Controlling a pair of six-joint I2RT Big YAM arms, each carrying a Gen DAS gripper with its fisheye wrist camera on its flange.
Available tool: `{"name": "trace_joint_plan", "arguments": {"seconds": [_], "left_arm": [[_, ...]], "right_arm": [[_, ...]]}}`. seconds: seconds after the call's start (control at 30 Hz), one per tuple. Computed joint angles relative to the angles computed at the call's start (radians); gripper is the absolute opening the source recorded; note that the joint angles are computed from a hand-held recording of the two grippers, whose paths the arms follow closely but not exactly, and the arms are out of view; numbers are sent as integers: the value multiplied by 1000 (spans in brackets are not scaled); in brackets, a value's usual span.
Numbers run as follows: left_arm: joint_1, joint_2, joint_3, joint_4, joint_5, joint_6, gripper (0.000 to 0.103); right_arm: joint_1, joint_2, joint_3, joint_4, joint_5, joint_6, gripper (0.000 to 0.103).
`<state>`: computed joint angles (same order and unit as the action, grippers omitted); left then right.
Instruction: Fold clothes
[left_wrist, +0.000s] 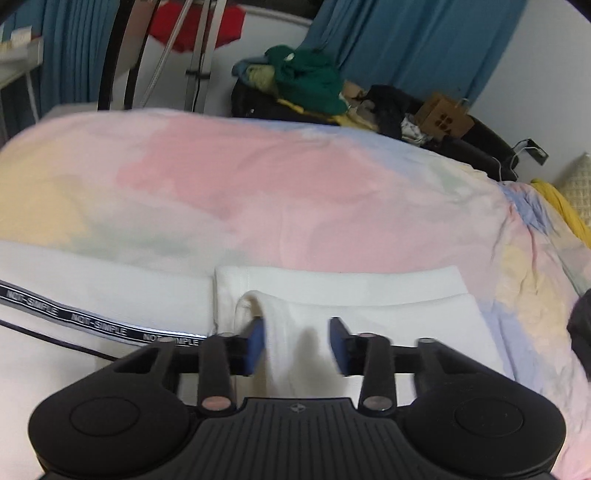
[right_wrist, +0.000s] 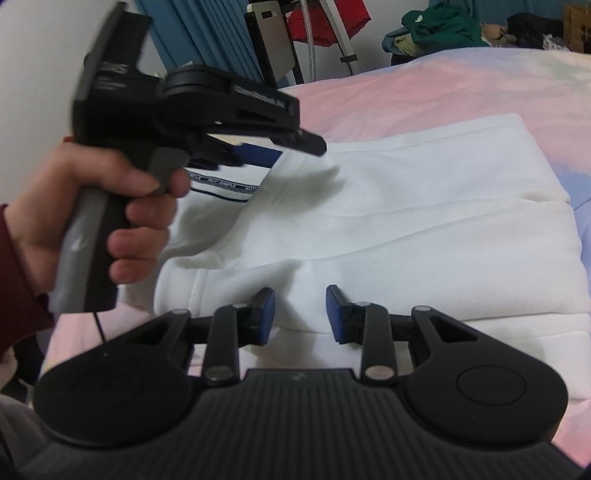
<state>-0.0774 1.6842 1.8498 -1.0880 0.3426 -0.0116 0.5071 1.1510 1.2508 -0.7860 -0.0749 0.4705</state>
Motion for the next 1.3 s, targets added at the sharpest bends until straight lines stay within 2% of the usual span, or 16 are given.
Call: {"name": "trace_joint_plan", "arguments": {"seconds": [0.07, 0.23, 0.3, 0.43, 0.53, 0.7, 0.83, 0.93, 1.0, 1.07, 1.13, 1.2, 1.3], "left_arm": [[-2, 12, 19, 4, -14, -10, 5], [1, 24, 66, 60, -19, -41, 4], [1, 31, 92, 84, -26, -58, 4], [-7, 67, 109, 71, -77, -23, 5], [-12, 97, 96, 48, -108, 5, 5], [2, 89, 31, 89, -81, -15, 7], [13, 78, 11, 123, -69, -51, 14], [13, 15, -59, 158, -81, -51, 22], [20, -36, -107, 178, -99, -40, 35], [44, -101, -169, 190, -80, -62, 45], [82, -166, -228, 176, -58, -82, 50], [120, -223, -274, 152, -52, -99, 60], [180, -300, -335, 114, -99, -91, 70]], "right_arm": [[-1, -5, -5, 10, -1, 4, 33], [2, -24, -21, 53, 16, 11, 33], [7, -43, -35, 94, 39, 15, 35], [10, -70, -52, 143, 97, 26, 35], [-3, -74, -58, 137, 104, 49, 35], [-19, -25, -35, 63, 93, 43, 34], [-25, -17, -40, 58, 80, 50, 34], [-33, -18, -45, 69, 68, 64, 34], [-39, -19, -48, 76, 61, 70, 34], [-42, -22, -50, 78, 56, 77, 34], [-44, -21, -48, 74, 55, 73, 34], [-41, -21, -41, 67, 63, 61, 34], [-38, -24, -39, 65, 74, 57, 34]]}}
